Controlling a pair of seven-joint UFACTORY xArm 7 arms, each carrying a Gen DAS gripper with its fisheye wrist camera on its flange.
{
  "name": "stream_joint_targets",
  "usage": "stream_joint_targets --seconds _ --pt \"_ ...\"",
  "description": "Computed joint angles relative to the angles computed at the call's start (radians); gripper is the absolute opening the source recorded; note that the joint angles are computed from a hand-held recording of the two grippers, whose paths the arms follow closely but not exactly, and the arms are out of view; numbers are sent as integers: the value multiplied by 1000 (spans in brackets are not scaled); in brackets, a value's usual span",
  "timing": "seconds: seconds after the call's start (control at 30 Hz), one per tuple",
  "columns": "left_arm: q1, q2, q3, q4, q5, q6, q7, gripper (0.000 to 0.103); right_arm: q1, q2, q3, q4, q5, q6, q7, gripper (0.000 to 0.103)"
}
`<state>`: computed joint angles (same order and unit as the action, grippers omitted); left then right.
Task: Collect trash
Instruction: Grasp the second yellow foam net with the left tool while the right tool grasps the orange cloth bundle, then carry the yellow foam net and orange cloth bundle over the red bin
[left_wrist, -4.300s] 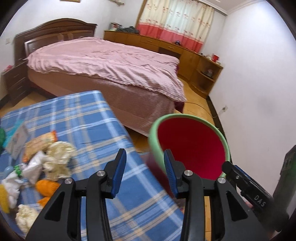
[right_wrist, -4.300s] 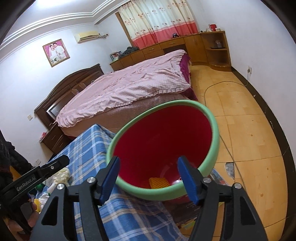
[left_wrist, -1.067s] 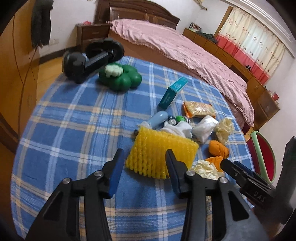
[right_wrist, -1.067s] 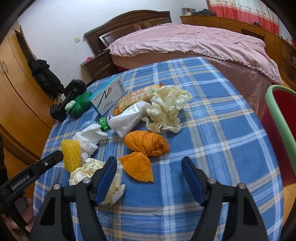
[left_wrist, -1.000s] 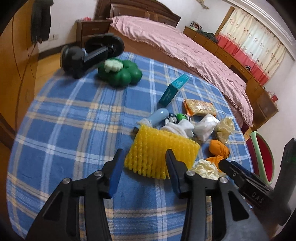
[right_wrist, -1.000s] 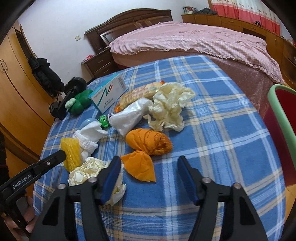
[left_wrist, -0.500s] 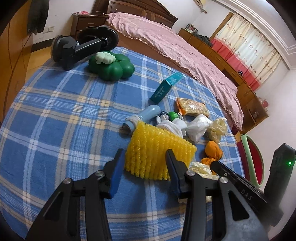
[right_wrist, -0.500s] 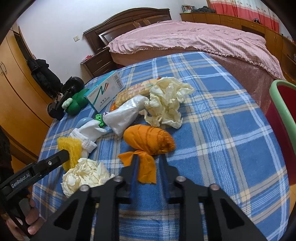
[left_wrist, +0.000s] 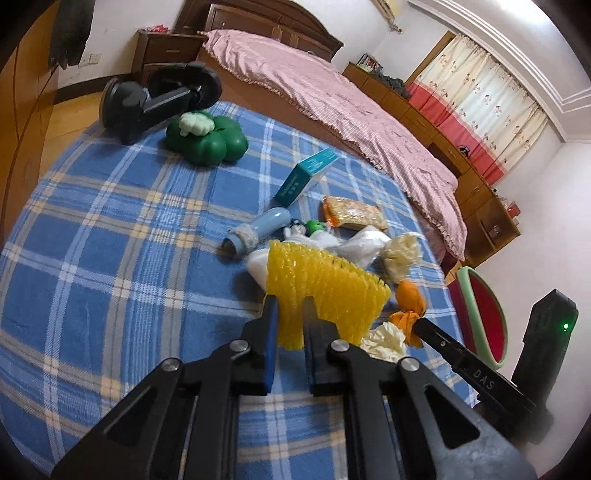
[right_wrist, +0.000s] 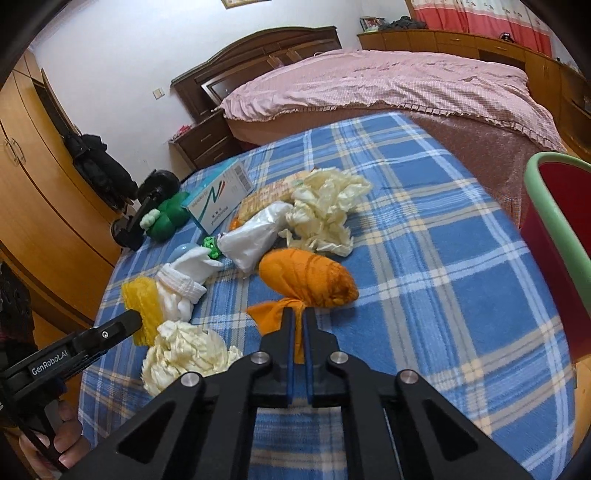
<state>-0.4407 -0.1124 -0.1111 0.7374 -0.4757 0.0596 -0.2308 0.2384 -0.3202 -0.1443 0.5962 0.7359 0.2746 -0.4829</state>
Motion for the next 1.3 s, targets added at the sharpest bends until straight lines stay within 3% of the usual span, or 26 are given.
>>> stream_joint_targets --seconds 0.43,0.6,0.8,0.97,1.3 --pt "74 -66 -76 5 289 -17 -229 11 18 -163 -61 -73 -58 -44 30 4" --pt "202 -77 -179 10 505 10 -415 11 32 -168 -91 -78 -94 -41 49 5" --pt "234 -80 -180 4 625 33 -531 11 31 -142 -83 -82 -116 -33 73 36" --pt "216 -76 -146 -6 637 31 -547 11 6 -90 -38 -70 -160 -44 121 55" --pt "216 -69 -129 -14 652 13 -550 11 -39 20 48 -29 -264 -81 209 57"
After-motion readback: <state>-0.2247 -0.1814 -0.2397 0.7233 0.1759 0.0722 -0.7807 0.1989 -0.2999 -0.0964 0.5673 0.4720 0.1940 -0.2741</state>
